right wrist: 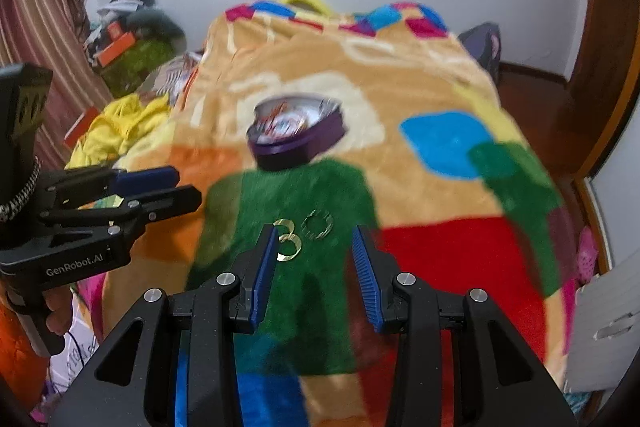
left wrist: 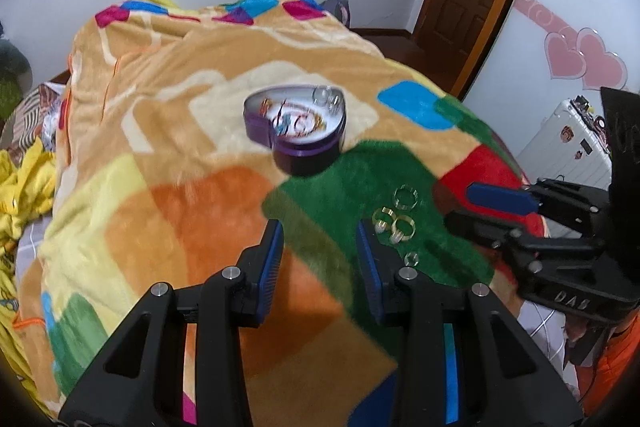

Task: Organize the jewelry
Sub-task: 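Grasp a gold ring with the left tool while the right tool grasps another gold ring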

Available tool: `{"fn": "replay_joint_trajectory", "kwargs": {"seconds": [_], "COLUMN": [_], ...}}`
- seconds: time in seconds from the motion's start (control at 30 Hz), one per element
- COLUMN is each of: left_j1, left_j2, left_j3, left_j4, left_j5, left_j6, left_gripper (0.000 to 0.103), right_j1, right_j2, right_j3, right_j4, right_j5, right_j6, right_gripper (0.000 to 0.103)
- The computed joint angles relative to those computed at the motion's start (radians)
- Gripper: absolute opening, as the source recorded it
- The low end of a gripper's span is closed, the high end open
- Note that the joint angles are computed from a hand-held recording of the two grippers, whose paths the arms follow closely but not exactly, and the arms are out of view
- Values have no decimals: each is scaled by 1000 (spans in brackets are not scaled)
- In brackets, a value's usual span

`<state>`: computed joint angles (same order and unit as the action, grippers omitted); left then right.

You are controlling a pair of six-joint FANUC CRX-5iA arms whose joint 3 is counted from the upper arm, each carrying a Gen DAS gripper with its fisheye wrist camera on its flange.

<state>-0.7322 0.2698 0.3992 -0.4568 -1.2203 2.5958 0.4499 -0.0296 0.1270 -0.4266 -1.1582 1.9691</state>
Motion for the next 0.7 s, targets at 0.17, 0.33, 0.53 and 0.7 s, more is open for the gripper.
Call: {"fn": "replay_joint_trajectory", "kwargs": {"seconds": [0.17,0.33,0.53,0.7], "left_j1": [5,7,27,44], "left_j2": [-14,-23,-5,24], "left_j3": [-37,-54,-52,-36], "left_j4": [16,22,59,106], "left_j5": [6,24,64,109], "left_j6": [10,6,-22,-73], "left_gripper": [37,37,36,34], "right_j1": [23,42,29,1], "right_j2": [24,47,43,37], "right_j3": [-7,-11,-15,-16], "right_j4": [-6,12,-19,-50], "right_j5": [-34,-28,-16,-16], "right_j6": [-4,-29,0,28], "right_gripper": [35,35,26,24]}}
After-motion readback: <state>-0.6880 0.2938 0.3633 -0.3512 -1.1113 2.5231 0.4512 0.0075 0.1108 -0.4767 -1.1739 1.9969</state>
